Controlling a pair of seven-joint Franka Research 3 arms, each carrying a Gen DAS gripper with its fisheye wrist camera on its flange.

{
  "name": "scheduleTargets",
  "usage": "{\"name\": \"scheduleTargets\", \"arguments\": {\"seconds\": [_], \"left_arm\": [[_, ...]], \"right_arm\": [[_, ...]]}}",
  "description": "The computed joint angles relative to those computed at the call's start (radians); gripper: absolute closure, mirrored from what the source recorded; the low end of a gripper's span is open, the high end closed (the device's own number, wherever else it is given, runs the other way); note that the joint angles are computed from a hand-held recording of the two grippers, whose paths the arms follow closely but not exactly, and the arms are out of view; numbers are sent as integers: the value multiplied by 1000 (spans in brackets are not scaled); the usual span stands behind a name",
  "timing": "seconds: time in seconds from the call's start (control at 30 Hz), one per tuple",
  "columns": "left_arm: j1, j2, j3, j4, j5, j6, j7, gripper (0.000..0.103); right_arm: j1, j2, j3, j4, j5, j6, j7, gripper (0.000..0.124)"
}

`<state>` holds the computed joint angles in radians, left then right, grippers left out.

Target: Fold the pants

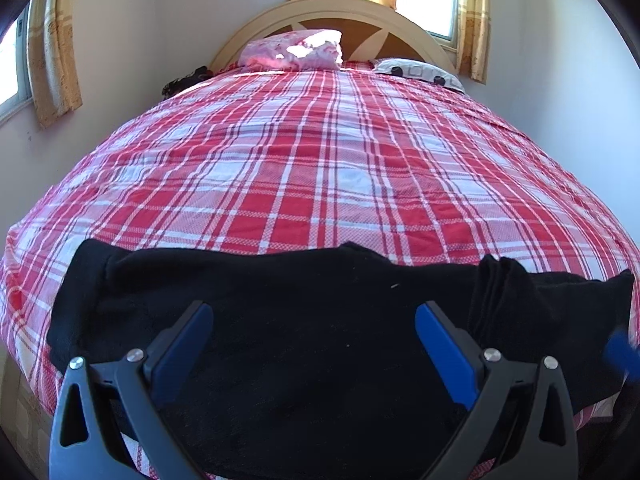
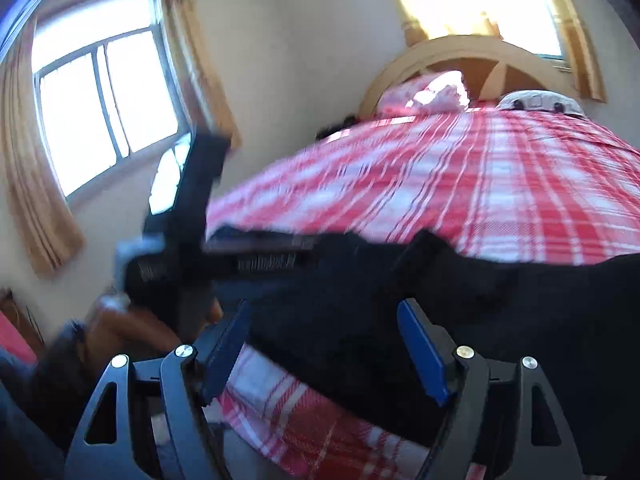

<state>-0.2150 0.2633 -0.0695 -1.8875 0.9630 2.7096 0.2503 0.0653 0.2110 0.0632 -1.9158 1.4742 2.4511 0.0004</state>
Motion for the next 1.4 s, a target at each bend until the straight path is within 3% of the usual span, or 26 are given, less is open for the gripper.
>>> {"name": "scheduleTargets", "arguments": {"seconds": [0.13,0.2,0.23,0.33,0.37,0.5,0.6,0.67,0.9,0.97,1.1,1.17,1.23,1.3,1.4], "left_arm": [[12,18,-16,9,-47,78,68,0],[12,34,-24,21,-85,115,110,0],[14,49,-34,33,-118,129,152,0],[-8,85,-38,72,-184,119,231,0],[-16,92,-37,80,-202,110,246,0],[-20,114,-48,97,-301,116,323,0],[-48,125,-33,115,-318,85,344,0],[-56,128,-31,122,-327,69,361,0],[-80,168,-50,172,-387,-9,441,0],[-106,165,-32,165,-360,-15,415,0],[-124,125,-11,124,-278,-1,399,0],[-171,87,45,100,-135,-30,287,0],[-182,64,61,86,-24,-38,196,0],[-174,53,62,77,55,-2,112,0],[-112,95,-3,101,-24,39,190,0]], "right_arm": [[-25,-32,-35,-2,146,191,-25,47],[-40,-6,-60,33,143,292,61,47],[-55,24,-77,59,76,317,185,47],[-110,104,-89,129,-88,243,435,68],[-125,126,-86,148,-132,204,485,69],[-182,166,-26,183,-102,136,452,69],[-164,202,-25,208,-221,150,548,71],[-186,217,-8,220,-228,147,588,110],[-332,312,18,362,-161,-164,696,112],[-306,351,-2,403,-250,-131,732,113],[-331,330,41,368,-194,-69,606,108],[-314,272,43,302,-95,103,568,107],[-308,211,53,248,46,234,436,106],[-300,133,56,181,164,236,199,106],[-244,47,39,76,62,145,96,107]]}}
